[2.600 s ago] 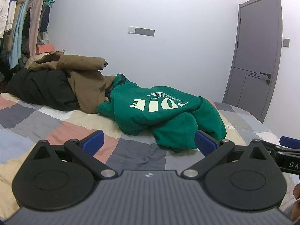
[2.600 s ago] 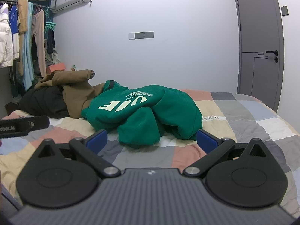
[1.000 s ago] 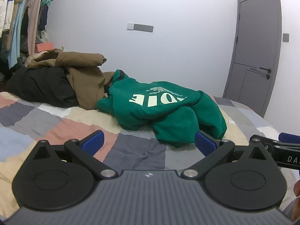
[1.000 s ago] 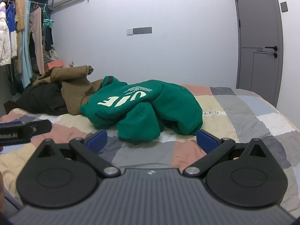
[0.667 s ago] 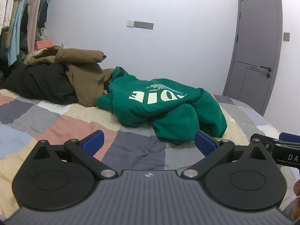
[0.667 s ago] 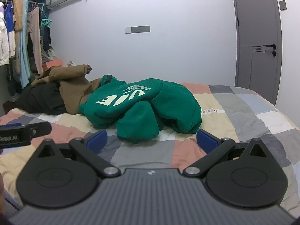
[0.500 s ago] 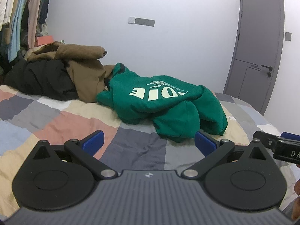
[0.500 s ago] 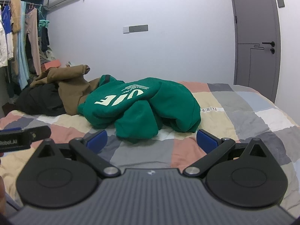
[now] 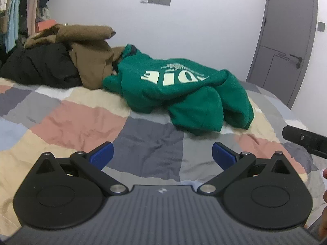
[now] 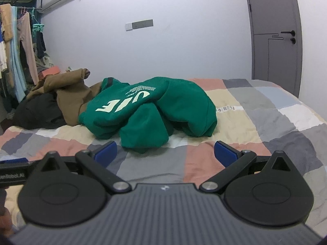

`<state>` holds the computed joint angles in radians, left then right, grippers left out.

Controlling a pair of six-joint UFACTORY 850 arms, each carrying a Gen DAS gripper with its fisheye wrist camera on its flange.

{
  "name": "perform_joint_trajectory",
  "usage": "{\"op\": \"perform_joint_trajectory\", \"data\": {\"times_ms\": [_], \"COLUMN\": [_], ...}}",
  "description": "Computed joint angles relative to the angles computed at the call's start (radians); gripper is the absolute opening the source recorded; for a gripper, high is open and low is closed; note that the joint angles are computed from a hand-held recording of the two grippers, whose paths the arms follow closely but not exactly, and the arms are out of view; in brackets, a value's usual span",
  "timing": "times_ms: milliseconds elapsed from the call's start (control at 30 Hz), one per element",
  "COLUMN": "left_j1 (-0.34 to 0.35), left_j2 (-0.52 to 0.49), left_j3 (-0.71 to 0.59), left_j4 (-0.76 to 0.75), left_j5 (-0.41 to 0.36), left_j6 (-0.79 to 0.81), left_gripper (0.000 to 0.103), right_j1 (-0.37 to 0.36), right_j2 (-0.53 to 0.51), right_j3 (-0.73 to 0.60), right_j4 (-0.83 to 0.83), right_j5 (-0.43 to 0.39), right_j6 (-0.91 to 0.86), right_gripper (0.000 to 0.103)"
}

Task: Fold large clothes
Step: 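Reach both grippers into the green hoodie and close on its fabric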

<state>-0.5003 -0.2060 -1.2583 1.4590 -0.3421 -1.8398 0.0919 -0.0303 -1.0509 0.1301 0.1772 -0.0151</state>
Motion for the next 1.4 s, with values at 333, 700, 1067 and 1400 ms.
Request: {"op": "perform_joint_trajectory", "data": {"times_ms": [333, 700, 1067, 1400], "left_j1": [0.039, 0.131, 0.27, 0.325], "left_j2": [-0.114, -0.318, -0.573, -0.8], "left_j3": [-0.127, -0.385, -0.695, -0.956], "left_j4": [-0.152, -0.423, -1.398, -2.445], "left_j5": [0.049, 0.07, 0.159, 0.164], "left_j6": [0.165, 0.47, 1.226, 2.096], "left_gripper": [0.103, 0.103, 0.103, 0.102], "right_j1": [-0.023, -0.06, -0.126, -0.176], "right_j2": [-0.08, -0.274, -0.562, -0.775], "right_j3": [-0.079, -0.29, -0.597, -0.838], "right_j4": [-0.254, -0.624, -1.453, -1.433], "right_j5": [-0.014, -0.07, 0.103, 0.313], "right_j6": [0.255, 0.659, 1.81, 2.056], "right_gripper": [0.103, 0.1, 0.1, 0.101]}}
